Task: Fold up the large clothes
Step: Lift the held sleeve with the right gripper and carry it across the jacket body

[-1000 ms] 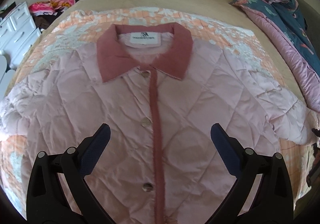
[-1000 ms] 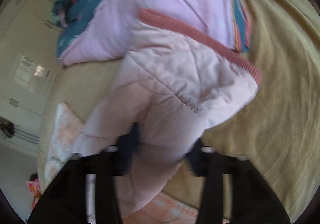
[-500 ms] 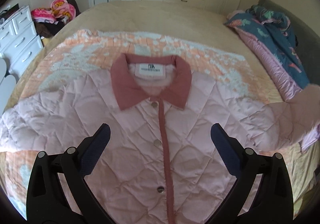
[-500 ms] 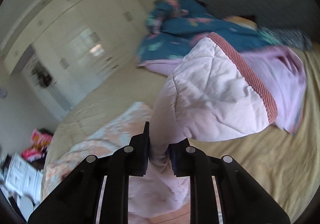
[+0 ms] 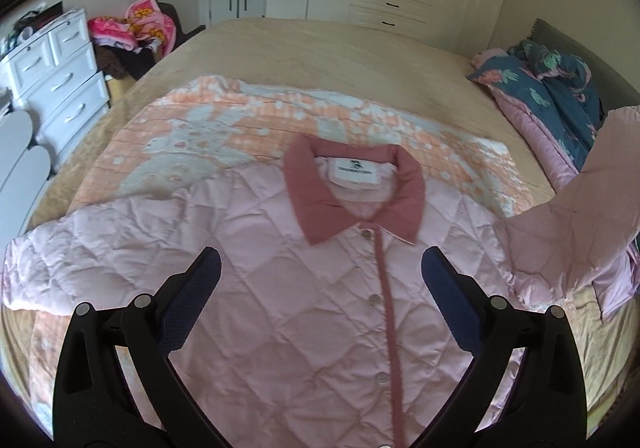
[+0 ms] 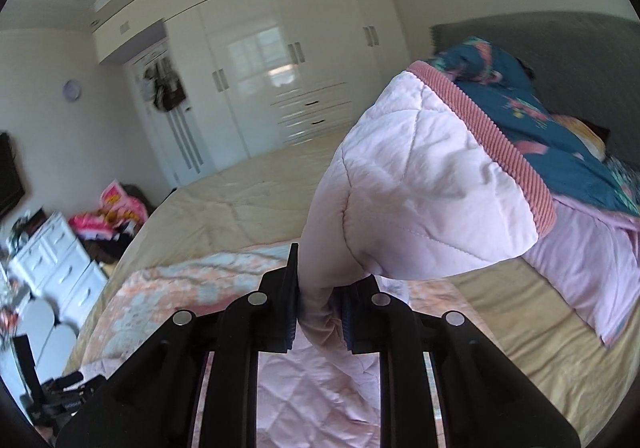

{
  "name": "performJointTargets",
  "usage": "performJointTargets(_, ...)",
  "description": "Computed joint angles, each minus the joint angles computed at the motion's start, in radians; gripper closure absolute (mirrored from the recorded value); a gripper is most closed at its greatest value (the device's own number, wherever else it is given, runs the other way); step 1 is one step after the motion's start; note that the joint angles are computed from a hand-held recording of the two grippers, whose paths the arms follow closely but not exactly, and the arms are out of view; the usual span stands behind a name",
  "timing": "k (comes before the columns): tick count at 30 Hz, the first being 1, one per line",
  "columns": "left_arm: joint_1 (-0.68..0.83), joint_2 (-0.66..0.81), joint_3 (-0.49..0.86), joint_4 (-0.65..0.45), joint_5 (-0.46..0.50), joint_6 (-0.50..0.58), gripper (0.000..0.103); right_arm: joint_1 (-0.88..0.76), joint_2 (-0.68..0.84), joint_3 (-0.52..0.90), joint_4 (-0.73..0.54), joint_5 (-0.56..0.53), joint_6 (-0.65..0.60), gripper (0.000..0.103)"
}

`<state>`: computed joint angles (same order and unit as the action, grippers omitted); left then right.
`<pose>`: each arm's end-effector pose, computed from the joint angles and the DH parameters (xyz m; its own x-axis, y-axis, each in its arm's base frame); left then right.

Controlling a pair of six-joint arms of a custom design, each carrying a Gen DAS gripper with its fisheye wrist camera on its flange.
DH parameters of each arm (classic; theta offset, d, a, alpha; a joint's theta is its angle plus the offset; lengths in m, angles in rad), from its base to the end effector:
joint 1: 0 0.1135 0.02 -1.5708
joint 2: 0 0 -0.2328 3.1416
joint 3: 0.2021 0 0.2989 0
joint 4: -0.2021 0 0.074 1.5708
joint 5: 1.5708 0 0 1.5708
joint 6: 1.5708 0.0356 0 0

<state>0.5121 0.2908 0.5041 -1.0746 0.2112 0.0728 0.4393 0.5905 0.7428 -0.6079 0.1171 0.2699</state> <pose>0.1269 0.0628 0.2183 -0.6858 -0.3039 -0.6613 -0.3110 0.9439 -0.1112 0.1874 0.0835 0.2987 -0.4711 0.0712 -0.8792 -0.2094 0.9592 0.1899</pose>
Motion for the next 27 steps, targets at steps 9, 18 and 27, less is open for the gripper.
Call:
performJointTargets(9,0.326,0.146,0.061,0.012,0.196,0.222,0.009,0.323,0.182,0.066,0.082,0.198,0.073,0.087)
performJointTargets(18,0.512,0.290,0.085,0.064,0.277,0.324,0.009,0.498,0.375,0.088,0.220,0.257,0.112,0.087)
performJointTargets(27,0.667,0.470,0.124,0.043,0.412,0.440,0.009,0.627,0.637,0.091,0.410,0.276,0.128,0.087)
